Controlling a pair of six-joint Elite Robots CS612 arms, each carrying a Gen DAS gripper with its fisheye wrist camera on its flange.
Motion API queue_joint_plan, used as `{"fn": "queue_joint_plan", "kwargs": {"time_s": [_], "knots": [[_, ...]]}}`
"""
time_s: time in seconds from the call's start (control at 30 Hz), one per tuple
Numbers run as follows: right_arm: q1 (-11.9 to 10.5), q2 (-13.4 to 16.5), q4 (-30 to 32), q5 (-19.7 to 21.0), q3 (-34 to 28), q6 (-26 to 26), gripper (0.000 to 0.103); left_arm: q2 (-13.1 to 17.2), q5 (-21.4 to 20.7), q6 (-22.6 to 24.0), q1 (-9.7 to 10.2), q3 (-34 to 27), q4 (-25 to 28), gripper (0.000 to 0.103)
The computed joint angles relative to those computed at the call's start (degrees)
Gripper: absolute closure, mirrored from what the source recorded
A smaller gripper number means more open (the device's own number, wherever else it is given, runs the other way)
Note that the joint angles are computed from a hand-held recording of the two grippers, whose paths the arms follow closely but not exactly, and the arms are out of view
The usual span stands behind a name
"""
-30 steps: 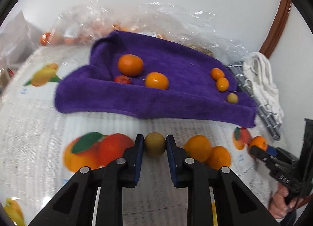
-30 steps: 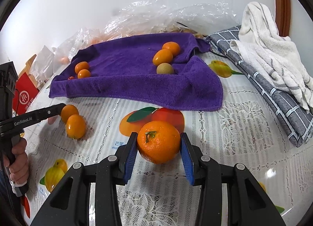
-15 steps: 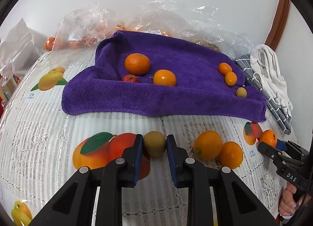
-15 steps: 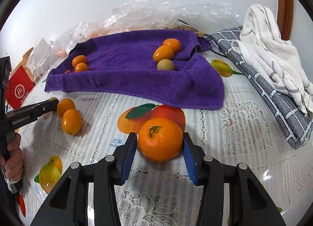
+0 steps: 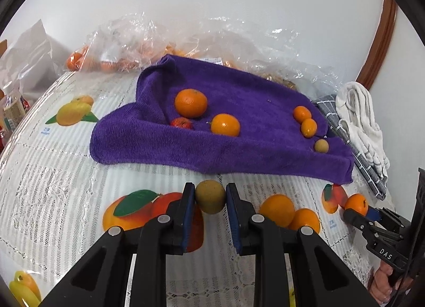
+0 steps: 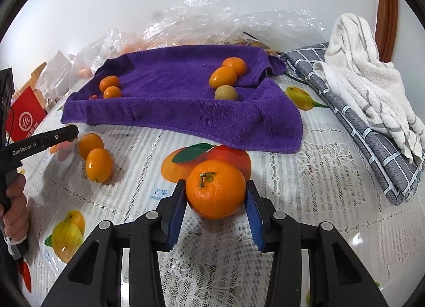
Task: Organize fruits
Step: 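Lift both held fruits and carry them over the purple towel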
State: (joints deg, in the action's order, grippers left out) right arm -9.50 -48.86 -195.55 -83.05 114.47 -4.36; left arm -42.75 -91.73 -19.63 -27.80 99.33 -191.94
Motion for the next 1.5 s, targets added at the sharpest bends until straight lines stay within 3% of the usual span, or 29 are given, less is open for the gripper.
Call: {"fn": "queue_joint_plan", "kwargs": {"time_s": [0.33,1.5], "knots": [[-0.3,0.0,-1.4,1.6,0.4,0.5,0.06,-0.2,1.8,2.2,-0.82,1.4,-7.5,0.08],[-1.9,0.0,-3.8,5.8,1.5,5.5,0.06,-0.2,1.9,-2.5,-0.03,1.9,-11.5,0.08]]}}
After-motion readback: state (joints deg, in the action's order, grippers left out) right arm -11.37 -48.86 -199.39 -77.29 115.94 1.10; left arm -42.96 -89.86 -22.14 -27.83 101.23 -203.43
